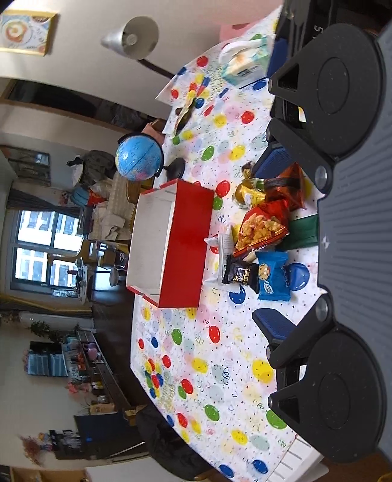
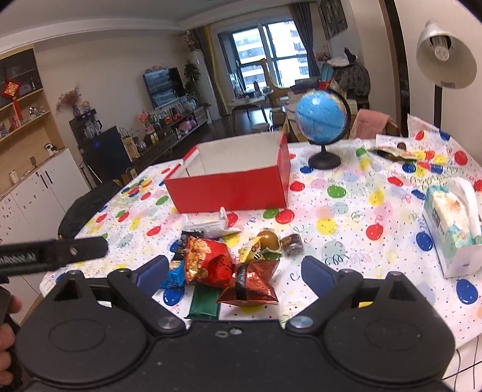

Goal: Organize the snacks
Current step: 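Grasp the red chip bag with left tool while right tool grasps the brown foil bag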

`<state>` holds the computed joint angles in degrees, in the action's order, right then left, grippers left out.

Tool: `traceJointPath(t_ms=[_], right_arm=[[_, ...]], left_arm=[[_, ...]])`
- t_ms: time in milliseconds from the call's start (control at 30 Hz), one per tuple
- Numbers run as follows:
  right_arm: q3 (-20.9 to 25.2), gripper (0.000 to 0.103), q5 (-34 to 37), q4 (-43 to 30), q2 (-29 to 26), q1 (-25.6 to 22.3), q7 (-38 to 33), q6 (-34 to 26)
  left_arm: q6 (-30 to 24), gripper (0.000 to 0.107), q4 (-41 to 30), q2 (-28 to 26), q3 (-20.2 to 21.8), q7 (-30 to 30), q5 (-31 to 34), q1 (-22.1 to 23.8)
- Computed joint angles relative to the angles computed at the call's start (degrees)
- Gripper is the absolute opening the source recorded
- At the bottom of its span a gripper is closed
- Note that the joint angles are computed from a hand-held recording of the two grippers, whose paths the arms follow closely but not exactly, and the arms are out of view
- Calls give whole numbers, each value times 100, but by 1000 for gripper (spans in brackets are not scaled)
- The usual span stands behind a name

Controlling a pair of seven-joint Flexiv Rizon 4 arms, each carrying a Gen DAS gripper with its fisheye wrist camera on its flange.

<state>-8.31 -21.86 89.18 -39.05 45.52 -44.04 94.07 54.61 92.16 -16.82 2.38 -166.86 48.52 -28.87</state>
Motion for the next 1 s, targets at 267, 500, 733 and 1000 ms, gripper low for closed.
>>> traceJointPath(t_ms=[267, 500, 733, 1000], right_arm=[[897, 83, 1, -946, -603, -682, -198, -861], [1785, 79, 279, -1849, -1178, -1137, -878, -1794], [2121, 78, 762, -2584, -1577, -1178, -1675, -2498], [2096, 74, 1165, -3353, -1989, -1058, -2184, -3076]], left_arm=[[312, 93, -285, -662, 79, 756, -904, 349], [616, 93, -662, -1329, 239, 1528, -1734, 475], [668, 93, -1124, -1931, 280, 2438, -2613, 534], [580, 93, -1442, -2388, 330, 3176, -3403, 541]])
